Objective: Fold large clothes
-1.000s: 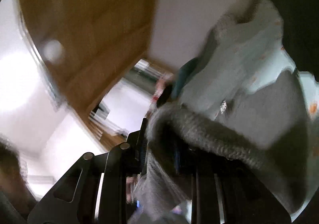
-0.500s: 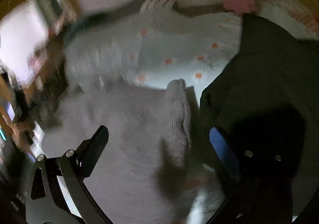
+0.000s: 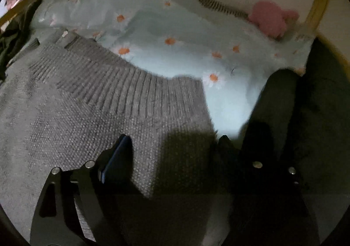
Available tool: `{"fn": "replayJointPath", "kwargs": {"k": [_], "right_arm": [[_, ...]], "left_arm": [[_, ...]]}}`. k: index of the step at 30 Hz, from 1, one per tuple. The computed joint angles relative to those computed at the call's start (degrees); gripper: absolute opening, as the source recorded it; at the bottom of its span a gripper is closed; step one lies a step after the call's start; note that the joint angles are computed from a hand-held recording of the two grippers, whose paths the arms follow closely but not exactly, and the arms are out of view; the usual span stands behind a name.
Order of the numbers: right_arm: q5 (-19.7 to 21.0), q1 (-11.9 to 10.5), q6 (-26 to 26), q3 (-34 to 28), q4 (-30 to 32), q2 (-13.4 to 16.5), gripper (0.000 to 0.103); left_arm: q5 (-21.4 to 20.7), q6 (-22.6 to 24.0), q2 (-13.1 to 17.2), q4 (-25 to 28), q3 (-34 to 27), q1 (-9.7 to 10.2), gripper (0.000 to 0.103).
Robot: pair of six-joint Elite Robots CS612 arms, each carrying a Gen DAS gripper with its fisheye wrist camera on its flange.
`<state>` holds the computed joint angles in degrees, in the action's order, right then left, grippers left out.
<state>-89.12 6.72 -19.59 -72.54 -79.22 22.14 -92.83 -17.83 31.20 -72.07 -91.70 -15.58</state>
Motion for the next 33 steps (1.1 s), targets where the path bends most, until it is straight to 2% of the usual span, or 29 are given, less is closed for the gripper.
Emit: {"fn": "replayJointPath", "kwargs": {"k": [1, 2, 3, 4, 5, 6, 7, 8, 9, 10, 13, 14, 15, 17, 20, 21, 23, 24, 25, 30, 32, 33], "right_arm": [[-4.52, 0.96, -0.90, -1.15, -3.31, 0.53, 0.090], [-9.18, 1.84, -1.58, -1.89, -7.50, 1.16, 0.099], [-11.44, 2.56, -1.63, -3.76, -11.59, 1.64, 0.100], [-11.31, 2.99, -0.47, -4.33, -13.29, 1.41, 0.100], [-8.77, 3.39, 2.03, -4.76, -12.59, 0.57, 0.100], [-3.83, 3.15, 4.27, -4.95, -9.49, -0.42, 0.100], [-0.26, 2.99, 6.25, -4.68, -6.07, -1.35, 0.100], [5.41, 2.81, 9.96, -3.37, -0.24, -2.68, 0.100], [8.69, 2.70, 12.29, -2.16, 3.51, -3.37, 0.100], [9.56, 3.05, 14.24, -1.24, 6.42, -3.50, 0.100], [3.37, 4.32, 17.06, 0.81, 9.23, -1.59, 0.100], [3.96, 4.07, 17.36, -0.65, 6.92, 0.01, 0.101], [3.28, 4.25, 17.45, -1.07, 6.74, 0.20, 0.101], [0.68, 4.91, 17.08, -0.48, 8.01, -0.72, 0.100], [0.49, 5.02, 20.59, -2.66, 9.89, -0.79, 0.100], [0.17, 5.19, 19.74, -4.10, 9.99, -0.38, 0.100], [-3.21, 6.01, 17.49, -4.27, 11.31, 0.21, 0.100], [-3.82, 6.01, 16.04, -5.97, 9.46, 1.93, 0.100], [-4.10, 6.03, 16.02, -7.13, 7.25, 3.05, 0.100], [-4.88, 6.13, 18.77, -11.31, 7.85, 4.32, 0.100], [-2.95, 5.99, 20.63, -13.65, 8.48, 4.94, 0.100], [-0.38, 5.52, 22.41, -16.26, 8.82, 5.77, 0.100]], "left_arm": [[4.31, 0.57, -0.71, -0.98, 0.18, -0.90, 0.097], [7.12, 1.59, -0.55, -4.37, -1.17, -1.92, 0.097], [7.54, 1.90, -0.57, -7.43, -1.67, -2.38, 0.097], [8.61, 1.38, -0.70, -11.05, -2.30, -3.34, 0.097], [9.94, 0.64, -1.18, -12.29, -2.23, -4.28, 0.097], [10.69, 0.20, -1.67, -12.22, -1.86, -4.97, 0.097], [11.40, -0.13, -2.59, -10.07, -0.71, -5.95, 0.097], [10.97, 0.09, -3.22, -7.90, 0.57, -6.48, 0.097], [10.48, 0.27, -3.49, -5.64, 1.83, -6.90, 0.097], [10.88, -0.32, -3.40, -3.70, 2.47, -7.22, 0.097], [6.82, -2.96, -2.45, 2.28, 4.24, -6.73, 0.097], [6.95, -2.53, -2.40, 1.79, 4.32, -6.70, 0.097], [7.19, -2.60, -2.27, 1.48, 3.89, -6.81, 0.097], [8.31, -1.76, -2.16, 2.21, 3.64, -7.11, 0.097], [10.10, -1.67, -1.94, 2.14, 3.39, -7.61, 0.098], [10.45, -1.59, -1.79, 2.11, 3.17, -7.72, 0.098], [10.13, -1.91, -1.64, 1.81, 3.33, -7.81, 0.098], [9.79, -1.89, -1.85, 1.72, 3.69, -7.54, 0.098], [9.90, -1.88, -1.88, 1.77, 3.79, -7.55, 0.098], [9.49, -1.64, -1.96, 0.91, 4.49, -7.04, 0.098], [9.31, -1.69, -2.13, 0.34, 5.14, -6.92, 0.098], [9.24, -1.72, -2.09, 0.24, 5.13, -6.91, 0.098]]}}
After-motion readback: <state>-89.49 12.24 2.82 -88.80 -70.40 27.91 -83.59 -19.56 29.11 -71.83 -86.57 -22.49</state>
